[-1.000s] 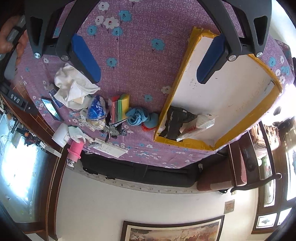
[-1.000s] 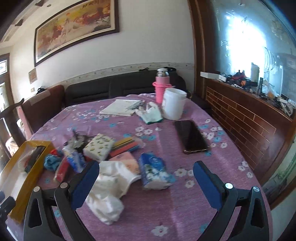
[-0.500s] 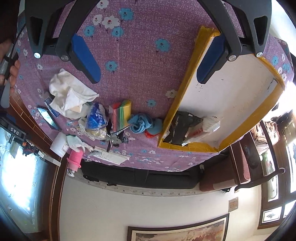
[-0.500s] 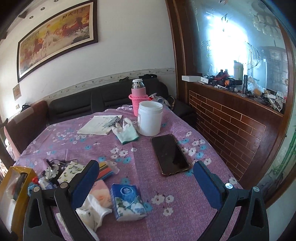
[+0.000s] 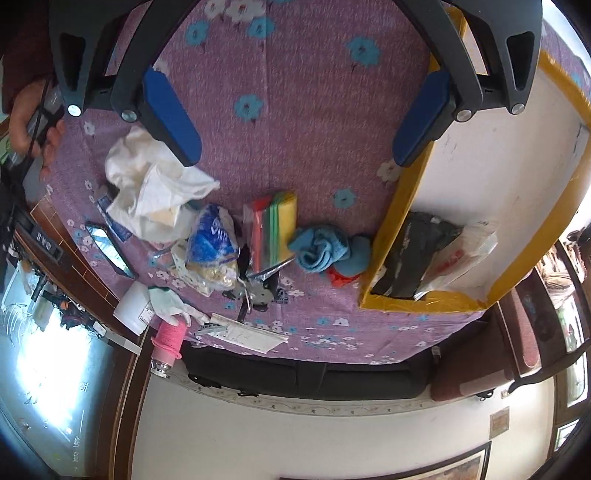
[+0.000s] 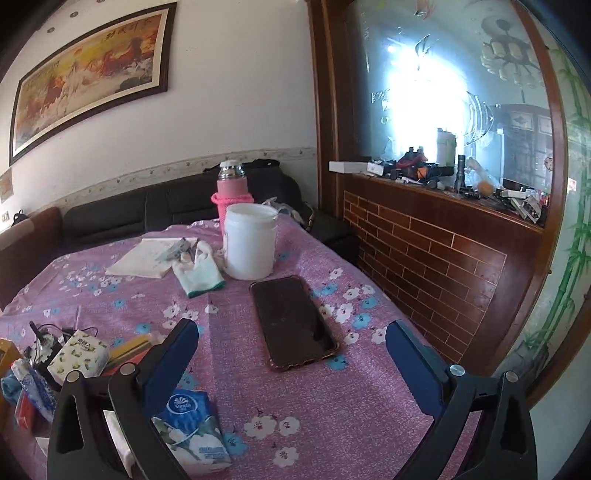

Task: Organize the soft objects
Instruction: 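Move the left gripper back to the zip bag of yellow and green sticks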

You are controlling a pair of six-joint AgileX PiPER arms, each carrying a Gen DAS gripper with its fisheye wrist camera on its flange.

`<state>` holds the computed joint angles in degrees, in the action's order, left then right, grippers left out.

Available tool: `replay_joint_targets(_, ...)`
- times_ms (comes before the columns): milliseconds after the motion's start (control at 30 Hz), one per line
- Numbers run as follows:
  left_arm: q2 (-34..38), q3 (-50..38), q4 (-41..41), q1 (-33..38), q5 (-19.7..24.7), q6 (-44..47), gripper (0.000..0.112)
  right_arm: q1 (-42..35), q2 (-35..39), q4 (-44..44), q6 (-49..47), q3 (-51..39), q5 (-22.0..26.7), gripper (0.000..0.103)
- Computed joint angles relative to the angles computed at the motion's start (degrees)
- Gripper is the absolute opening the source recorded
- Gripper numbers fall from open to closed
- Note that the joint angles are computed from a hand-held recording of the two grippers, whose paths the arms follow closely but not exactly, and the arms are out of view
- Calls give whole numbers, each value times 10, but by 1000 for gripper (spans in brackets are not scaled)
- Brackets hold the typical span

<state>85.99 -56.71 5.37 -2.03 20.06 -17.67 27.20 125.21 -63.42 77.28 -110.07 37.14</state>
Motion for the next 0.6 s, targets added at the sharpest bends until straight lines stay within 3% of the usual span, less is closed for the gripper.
replay_joint_targets(100, 61, -83, -70, 16, 35, 60, 103, -3, 8, 22, -27, -14, 0, 102)
replay_joint_targets(267, 160, -216, -91, 32, 100, 86, 103, -8, 11, 53, -58, -21, -6, 102)
replay_joint_targets(433, 212, -282, -60, 25, 127, 75, 103, -8, 14, 58, -63, -24, -7, 102)
replay_joint_targets(533, 198, -256, -68, 15, 102, 93, 103, -10, 20, 77, -85, -35, -3, 102)
replay_joint_targets(567, 193, -247, -61, 8, 95, 96, 96, -9, 22, 81, -88, -38, -2, 102)
replay_joint_targets(600, 194, -248, -67, 4, 97, 113, 76, -9, 23, 82, -90, -40, 0, 102)
